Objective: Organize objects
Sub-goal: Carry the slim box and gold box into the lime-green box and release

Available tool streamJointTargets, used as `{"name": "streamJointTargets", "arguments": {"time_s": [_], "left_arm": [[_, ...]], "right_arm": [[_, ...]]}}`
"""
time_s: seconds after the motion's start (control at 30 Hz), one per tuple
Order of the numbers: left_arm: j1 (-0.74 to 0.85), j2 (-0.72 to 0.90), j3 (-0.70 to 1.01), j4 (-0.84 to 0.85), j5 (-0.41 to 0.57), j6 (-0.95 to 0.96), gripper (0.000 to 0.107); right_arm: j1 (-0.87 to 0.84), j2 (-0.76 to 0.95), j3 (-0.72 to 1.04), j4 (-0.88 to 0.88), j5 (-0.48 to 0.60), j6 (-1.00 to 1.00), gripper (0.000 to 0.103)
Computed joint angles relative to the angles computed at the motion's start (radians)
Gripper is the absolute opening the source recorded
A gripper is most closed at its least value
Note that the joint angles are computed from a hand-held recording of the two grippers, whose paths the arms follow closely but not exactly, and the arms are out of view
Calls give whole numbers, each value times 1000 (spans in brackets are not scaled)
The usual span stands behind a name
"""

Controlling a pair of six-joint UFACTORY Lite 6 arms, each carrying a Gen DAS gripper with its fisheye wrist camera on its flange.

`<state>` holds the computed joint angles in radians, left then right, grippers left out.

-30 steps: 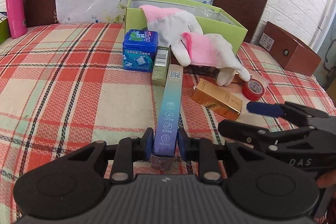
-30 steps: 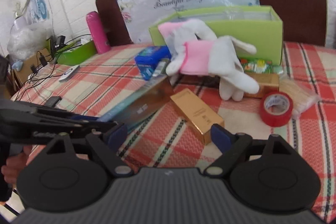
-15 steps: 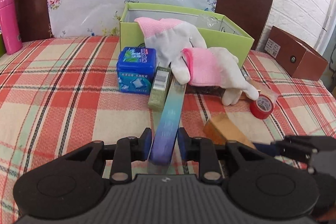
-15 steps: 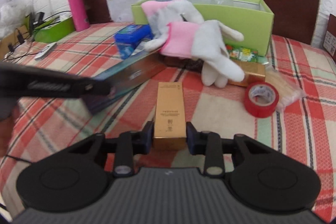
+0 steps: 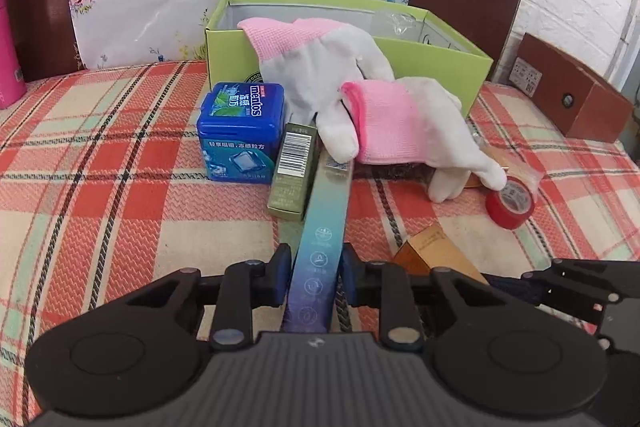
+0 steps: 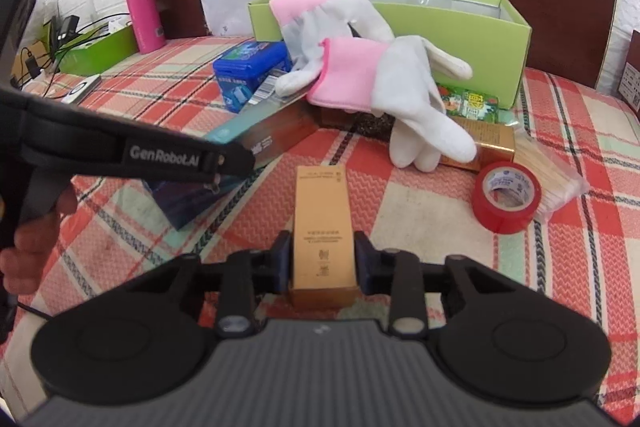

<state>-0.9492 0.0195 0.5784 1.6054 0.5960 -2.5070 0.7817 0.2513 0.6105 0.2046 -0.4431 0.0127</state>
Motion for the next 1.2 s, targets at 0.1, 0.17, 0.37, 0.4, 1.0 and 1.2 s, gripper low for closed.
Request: {"name": "streamJointTargets", "arguments": {"time_s": [0.1, 0.17, 0.37, 0.4, 1.0, 1.2], "left_arm": [[-63, -107, -56, -66, 19, 37, 22], [-120, -202, -86, -132, 58, 89, 22], [-178, -363, -21, -200, 220, 261, 22], [-154, -374, 5, -186, 217, 287, 22], [421, 330, 790, -162, -197, 531, 22], [481, 536, 1002, -220, -274, 642, 22]], "right_arm": [[-13, -95, -71, -97, 6, 101, 31], [-39, -195, -125, -221, 27, 219, 31], [-113, -418, -135, -276, 93, 230, 31], [-127, -423, -112, -266, 98, 210, 31], [-306, 286, 768, 85, 192, -287, 31], [-342, 522, 1051, 205, 260, -423, 31]]}}
